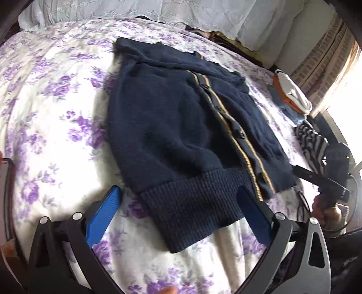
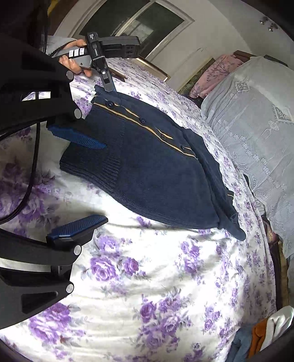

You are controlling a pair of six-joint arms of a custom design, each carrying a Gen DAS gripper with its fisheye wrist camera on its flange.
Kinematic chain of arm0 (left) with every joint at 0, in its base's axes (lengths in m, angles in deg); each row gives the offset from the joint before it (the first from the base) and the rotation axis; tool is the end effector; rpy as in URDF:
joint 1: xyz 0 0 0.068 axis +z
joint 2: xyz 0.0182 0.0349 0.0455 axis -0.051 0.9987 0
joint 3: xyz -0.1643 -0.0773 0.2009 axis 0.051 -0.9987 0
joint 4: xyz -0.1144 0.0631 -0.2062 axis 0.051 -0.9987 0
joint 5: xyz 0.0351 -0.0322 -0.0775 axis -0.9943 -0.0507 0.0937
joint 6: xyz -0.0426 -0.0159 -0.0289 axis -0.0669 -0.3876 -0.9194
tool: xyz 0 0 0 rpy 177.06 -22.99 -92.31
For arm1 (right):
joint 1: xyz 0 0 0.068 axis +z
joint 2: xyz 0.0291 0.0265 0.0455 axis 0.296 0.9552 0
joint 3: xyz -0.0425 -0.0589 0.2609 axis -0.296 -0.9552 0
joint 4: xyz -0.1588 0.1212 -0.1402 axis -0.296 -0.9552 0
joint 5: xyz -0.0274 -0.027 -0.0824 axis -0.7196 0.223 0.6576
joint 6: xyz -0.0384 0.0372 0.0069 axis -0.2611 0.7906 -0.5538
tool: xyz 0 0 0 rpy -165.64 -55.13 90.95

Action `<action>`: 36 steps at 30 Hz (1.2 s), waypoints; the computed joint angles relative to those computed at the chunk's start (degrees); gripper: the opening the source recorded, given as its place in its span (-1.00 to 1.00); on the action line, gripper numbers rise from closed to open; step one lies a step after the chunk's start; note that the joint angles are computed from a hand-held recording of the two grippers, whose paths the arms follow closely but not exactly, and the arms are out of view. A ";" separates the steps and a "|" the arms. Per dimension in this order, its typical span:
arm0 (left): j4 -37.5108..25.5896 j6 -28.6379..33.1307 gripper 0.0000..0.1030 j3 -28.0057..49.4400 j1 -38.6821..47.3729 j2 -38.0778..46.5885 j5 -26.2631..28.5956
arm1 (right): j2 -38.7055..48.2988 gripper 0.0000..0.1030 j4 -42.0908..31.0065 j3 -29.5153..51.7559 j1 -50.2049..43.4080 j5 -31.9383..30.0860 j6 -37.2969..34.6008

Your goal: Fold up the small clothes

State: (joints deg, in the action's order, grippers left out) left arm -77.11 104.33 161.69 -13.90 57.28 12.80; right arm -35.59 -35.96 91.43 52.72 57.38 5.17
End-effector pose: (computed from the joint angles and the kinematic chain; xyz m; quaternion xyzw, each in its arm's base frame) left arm 0.3534 -0.0896 0.2117 0.3150 0.8827 -0.2807 0.2070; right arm 0.1332 0.0839 0.1770 0.1887 0.8807 0.2084 0.3812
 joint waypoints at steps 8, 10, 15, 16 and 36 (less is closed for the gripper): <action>-7.26 0.47 0.91 10.63 0.79 8.71 10.66 | 8.67 0.51 14.89 0.41 -11.85 -13.96 -3.58; -9.12 0.04 0.90 12.74 1.67 10.63 14.01 | 9.55 0.26 16.86 0.00 -13.71 -15.00 -2.77; -11.62 4.83 0.53 9.52 3.33 8.41 14.25 | 5.54 -0.13 17.22 -3.76 -12.52 -16.55 -0.28; -12.03 5.52 0.53 9.22 3.43 8.17 14.52 | 5.42 -0.13 16.90 -3.76 -11.57 -16.45 -0.48; -11.12 1.47 -0.60 14.73 1.40 10.59 10.26 | 10.96 -0.75 13.95 2.51 -6.86 -10.47 -4.79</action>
